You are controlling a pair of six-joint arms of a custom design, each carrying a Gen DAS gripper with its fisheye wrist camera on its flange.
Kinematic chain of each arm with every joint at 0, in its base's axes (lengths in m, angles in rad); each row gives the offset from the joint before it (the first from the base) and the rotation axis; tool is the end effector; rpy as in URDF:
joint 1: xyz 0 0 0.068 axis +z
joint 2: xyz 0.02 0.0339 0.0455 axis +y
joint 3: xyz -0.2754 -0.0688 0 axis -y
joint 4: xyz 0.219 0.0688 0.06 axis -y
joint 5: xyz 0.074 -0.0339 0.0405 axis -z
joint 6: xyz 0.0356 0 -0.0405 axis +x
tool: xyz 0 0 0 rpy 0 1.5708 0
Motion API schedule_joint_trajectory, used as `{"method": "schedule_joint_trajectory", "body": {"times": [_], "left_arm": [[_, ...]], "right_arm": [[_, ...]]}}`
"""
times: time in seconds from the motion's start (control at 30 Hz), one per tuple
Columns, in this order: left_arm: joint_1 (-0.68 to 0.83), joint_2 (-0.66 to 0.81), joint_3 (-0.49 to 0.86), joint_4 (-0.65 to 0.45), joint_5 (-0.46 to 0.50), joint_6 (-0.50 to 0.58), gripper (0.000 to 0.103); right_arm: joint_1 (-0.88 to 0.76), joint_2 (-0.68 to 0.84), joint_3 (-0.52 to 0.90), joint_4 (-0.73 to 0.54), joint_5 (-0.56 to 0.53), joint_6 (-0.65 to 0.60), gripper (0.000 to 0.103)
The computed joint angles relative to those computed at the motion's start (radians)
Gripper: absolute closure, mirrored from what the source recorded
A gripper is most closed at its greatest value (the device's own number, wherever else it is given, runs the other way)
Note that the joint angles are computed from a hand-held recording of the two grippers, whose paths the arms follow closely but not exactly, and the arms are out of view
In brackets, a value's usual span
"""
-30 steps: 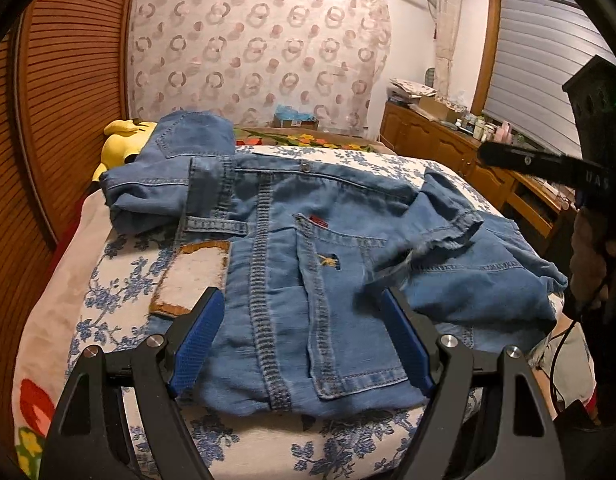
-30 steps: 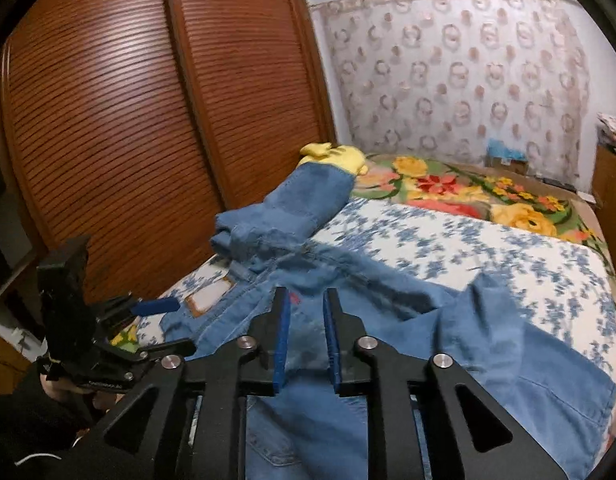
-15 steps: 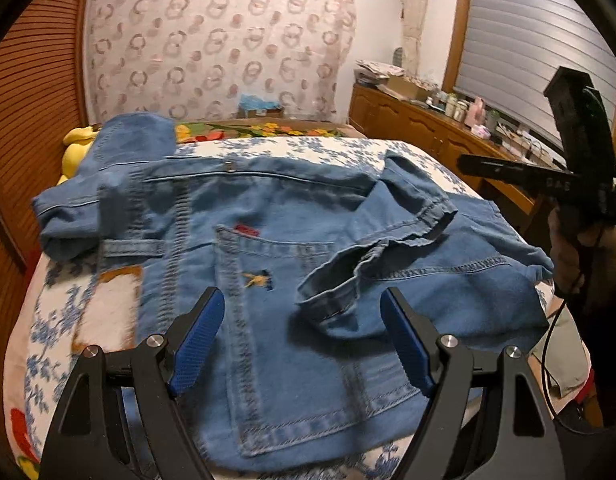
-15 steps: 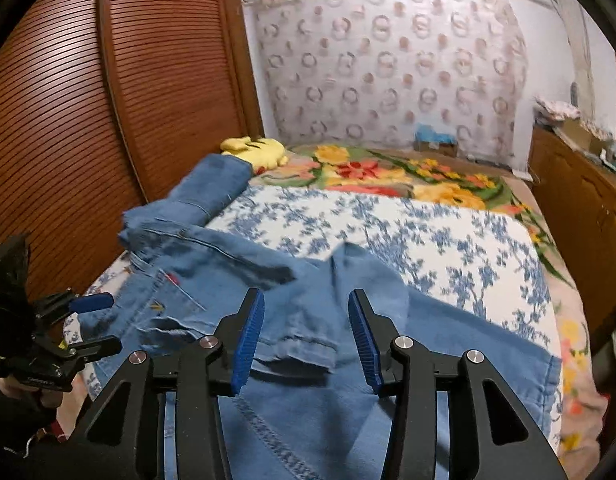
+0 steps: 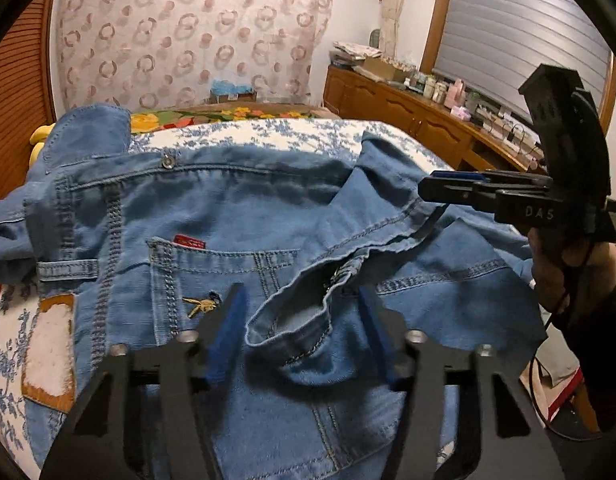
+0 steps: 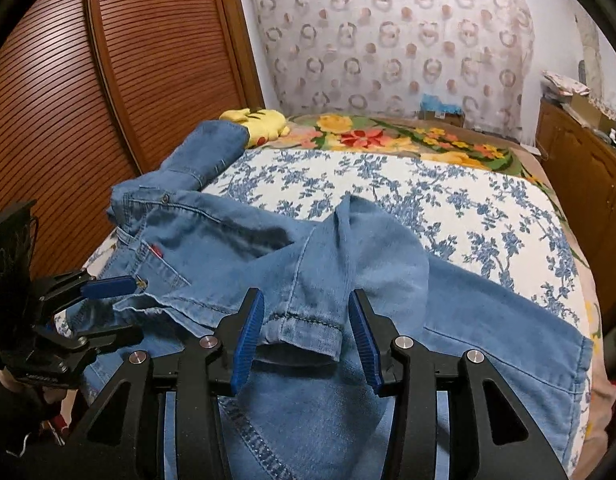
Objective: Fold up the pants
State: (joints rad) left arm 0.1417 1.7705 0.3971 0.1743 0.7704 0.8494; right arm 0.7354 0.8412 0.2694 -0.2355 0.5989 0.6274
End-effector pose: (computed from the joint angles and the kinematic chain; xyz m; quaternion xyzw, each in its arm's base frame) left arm 0.2139 0.0055 0.0877 0.3807 0.8303 -0.2434 0.3262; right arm 0.1058 0.0687 0.1760 0.0619 0.8914 0.0116 0.4489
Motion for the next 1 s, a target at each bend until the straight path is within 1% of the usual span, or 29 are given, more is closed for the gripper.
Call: {"method": "schedule_joint_trajectory", "body": {"times": [0.07, 0.2, 0.33, 0.43, 0.5, 0.53, 0.57, 0.63, 0.67, 0.7, 0.73, 0.77, 0.8, 0.83, 0.9, 0.97, 1.0], "left_arm": [[-0.013, 0.02, -0.007, 0.034, -0.019, -0.014, 0.051], [-0.006, 0.048, -0.001, 0.038, -0.027, -0.007, 0.052], [0.006, 0.038, 0.002, 0.019, -0.022, 0.001, 0.052], [0.008, 0.041, -0.002, 0.029, -0.019, -0.003, 0.052], [0.011, 0.044, -0.004, 0.044, -0.02, -0.005, 0.052], [-0.007, 0.046, -0.012, 0.075, -0.028, -0.03, 0.052], [-0.01, 0.042, -0.015, 0.081, -0.029, -0.034, 0.052], [-0.013, 0.044, -0.014, 0.092, -0.029, -0.041, 0.054], [-0.017, 0.042, -0.014, 0.096, -0.03, -0.047, 0.06], [-0.016, 0.037, -0.015, 0.093, -0.026, -0.046, 0.065], [-0.014, 0.036, -0.017, 0.095, -0.024, -0.045, 0.067], [-0.01, 0.025, -0.027, 0.095, -0.025, -0.038, 0.072], [-0.005, 0.015, -0.035, 0.09, -0.022, -0.028, 0.079], [0.01, -0.002, -0.04, 0.063, -0.005, -0.005, 0.08], [0.035, -0.038, -0.041, 0.002, 0.027, 0.03, 0.09], [0.079, -0.08, -0.041, -0.073, 0.066, 0.081, 0.091], [0.111, -0.109, -0.039, -0.131, 0.089, 0.124, 0.092]], "right_arm": [[-0.024, 0.013, -0.022, 0.034, -0.027, -0.002, 0.057], [-0.097, 0.049, -0.052, 0.115, -0.1, -0.036, 0.057], [-0.089, 0.079, -0.058, 0.14, -0.094, -0.04, 0.057], [-0.084, 0.092, -0.059, 0.154, -0.095, -0.035, 0.057], [-0.086, 0.099, -0.059, 0.163, -0.101, -0.035, 0.057], [-0.089, 0.102, -0.06, 0.17, -0.106, -0.036, 0.057], [-0.093, 0.096, -0.065, 0.18, -0.114, -0.04, 0.057], [-0.092, 0.097, -0.068, 0.198, -0.122, -0.049, 0.058], [-0.08, 0.1, -0.067, 0.204, -0.115, -0.054, 0.066], [-0.065, 0.102, -0.063, 0.204, -0.106, -0.061, 0.071], [-0.045, 0.101, -0.059, 0.196, -0.088, -0.069, 0.078], [-0.015, 0.102, -0.051, 0.184, -0.059, -0.071, 0.09], [0.014, 0.102, -0.041, 0.168, -0.033, -0.068, 0.093], [0.047, 0.091, -0.03, 0.144, -0.004, -0.063, 0.093], [0.102, 0.052, -0.013, 0.095, 0.043, -0.053, 0.094], [0.168, 0.027, 0.019, 0.038, 0.105, -0.034, 0.094], [0.194, 0.015, 0.033, 0.009, 0.13, -0.024, 0.094]]}}
